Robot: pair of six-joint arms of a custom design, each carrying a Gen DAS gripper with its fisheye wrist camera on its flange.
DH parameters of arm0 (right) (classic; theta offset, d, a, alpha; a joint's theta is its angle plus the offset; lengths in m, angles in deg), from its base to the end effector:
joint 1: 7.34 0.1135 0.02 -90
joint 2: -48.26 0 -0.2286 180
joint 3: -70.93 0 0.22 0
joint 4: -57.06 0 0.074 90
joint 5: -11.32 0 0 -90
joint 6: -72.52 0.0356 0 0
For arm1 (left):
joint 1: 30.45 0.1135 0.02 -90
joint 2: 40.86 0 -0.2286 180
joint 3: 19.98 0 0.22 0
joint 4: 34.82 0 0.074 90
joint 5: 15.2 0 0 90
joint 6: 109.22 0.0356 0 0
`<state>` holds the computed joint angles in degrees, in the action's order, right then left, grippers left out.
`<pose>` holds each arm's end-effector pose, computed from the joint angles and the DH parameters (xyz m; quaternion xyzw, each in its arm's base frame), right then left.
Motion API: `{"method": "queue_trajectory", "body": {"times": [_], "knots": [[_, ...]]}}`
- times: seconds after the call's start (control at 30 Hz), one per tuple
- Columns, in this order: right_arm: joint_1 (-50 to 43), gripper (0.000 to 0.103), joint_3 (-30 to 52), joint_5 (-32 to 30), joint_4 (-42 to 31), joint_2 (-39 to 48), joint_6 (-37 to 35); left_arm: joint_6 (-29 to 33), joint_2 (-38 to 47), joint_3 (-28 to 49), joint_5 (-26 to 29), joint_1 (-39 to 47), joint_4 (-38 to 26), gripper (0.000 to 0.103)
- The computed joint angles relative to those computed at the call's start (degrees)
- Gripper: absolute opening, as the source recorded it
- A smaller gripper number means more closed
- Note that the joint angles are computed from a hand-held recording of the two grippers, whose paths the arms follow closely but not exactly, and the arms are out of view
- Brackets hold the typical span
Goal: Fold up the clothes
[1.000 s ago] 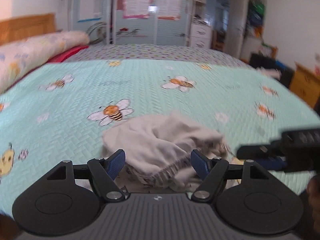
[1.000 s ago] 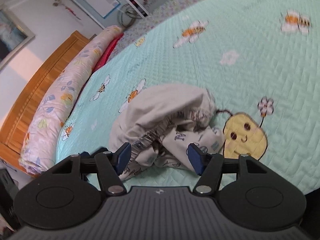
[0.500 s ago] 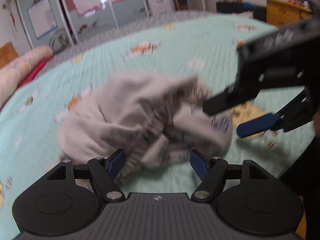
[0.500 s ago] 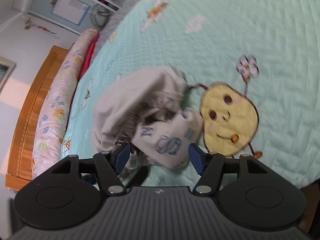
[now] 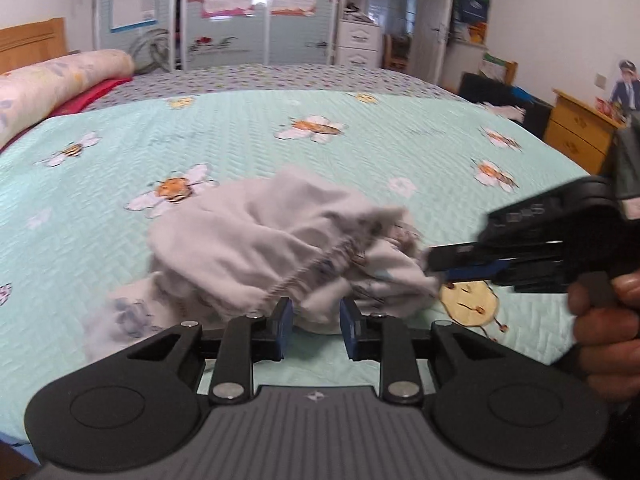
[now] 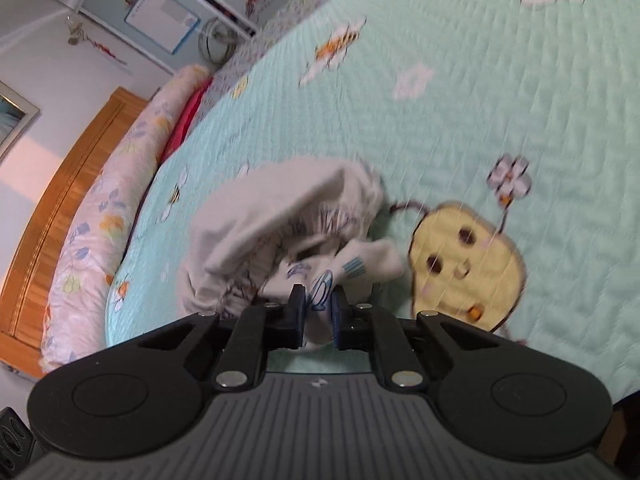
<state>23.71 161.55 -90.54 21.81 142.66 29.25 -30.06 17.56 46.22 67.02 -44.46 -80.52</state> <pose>0.2889 0.1825 0.2584 0.0784 0.8955 0.3413 0.2746 0.1995 -0.0448 0.2709 -0.0050 0.8969 -0.0347 0.4408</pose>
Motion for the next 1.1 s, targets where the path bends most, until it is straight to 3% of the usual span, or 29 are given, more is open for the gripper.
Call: {"method": "queue_trajectory", "body": {"times": [0.03,0.1,0.17,0.27,0.3,0.4,0.43,0.47,0.5,0.53,0.57,0.67,0.83,0.93,1.03,1.1], "knots": [[-0.41,0.020,1.32,0.25,-2.36,-0.20,-0.23,-0.47,-0.76,-0.77,-0.06,0.34,0.27,0.031],[-1.33,0.044,0.37,-0.10,-2.43,-2.40,0.94,-1.59,-1.40,-0.95,0.29,1.43,0.36,0.041],[-0.80,0.050,-0.17,-0.38,0.18,-3.46,1.94,-2.48,-0.34,0.26,0.28,2.73,0.33,0.053],[0.01,0.067,5.82,-3.21,0.99,2.69,2.76,-2.73,-0.66,1.01,0.77,3.46,-1.13,0.054],[0.17,0.068,8.61,-4.26,1.10,5.78,3.66,-2.69,-0.89,1.21,0.99,3.49,-1.62,0.054],[0.46,0.066,18.25,-6.83,1.85,17.23,8.90,-2.76,-1.65,1.17,0.26,2.71,-2.46,0.059],[0.53,0.061,21.14,-7.65,2.15,20.57,10.33,-2.65,-2.10,1.41,0.21,2.88,-3.22,0.059],[0.56,0.038,25.26,-8.16,0.73,24.00,10.32,-2.61,-2.44,1.55,0.10,3.05,-3.80,0.059],[0.81,0.021,29.23,-7.35,-1.46,26.20,8.83,-2.61,-2.79,1.52,0.03,3.35,-4.14,0.059],[0.84,0.018,30.32,-5.94,-1.47,25.57,7.88,-2.58,-3.32,1.40,0.21,3.88,-4.44,0.059],[0.83,0.005,30.14,-4.42,-0.13,24.26,7.01,-2.50,-3.83,1.27,0.60,4.60,-4.65,0.059],[-0.90,0.006,23.17,-0.82,8.49,13.77,4.83,-2.29,-4.55,0.95,2.22,7.02,-4.46,0.059],[-3.91,0.005,12.93,1.95,12.34,0.05,-0.32,-3.62,-4.16,0.07,3.96,6.36,-1.83,0.059],[-4.00,0.006,6.50,4.13,8.52,-4.95,-4.89,-3.92,-3.97,-0.23,4.48,4.73,-1.15,0.059],[-2.31,0.007,0.46,10.43,3.45,-5.66,-4.97,-3.49,-4.02,-0.43,4.65,3.84,-1.42,0.060],[-2.39,0.021,0.68,13.79,-5.22,-3.11,-2.05,-3.74,-3.94,-0.23,4.15,3.51,-1.97,0.060]]}}
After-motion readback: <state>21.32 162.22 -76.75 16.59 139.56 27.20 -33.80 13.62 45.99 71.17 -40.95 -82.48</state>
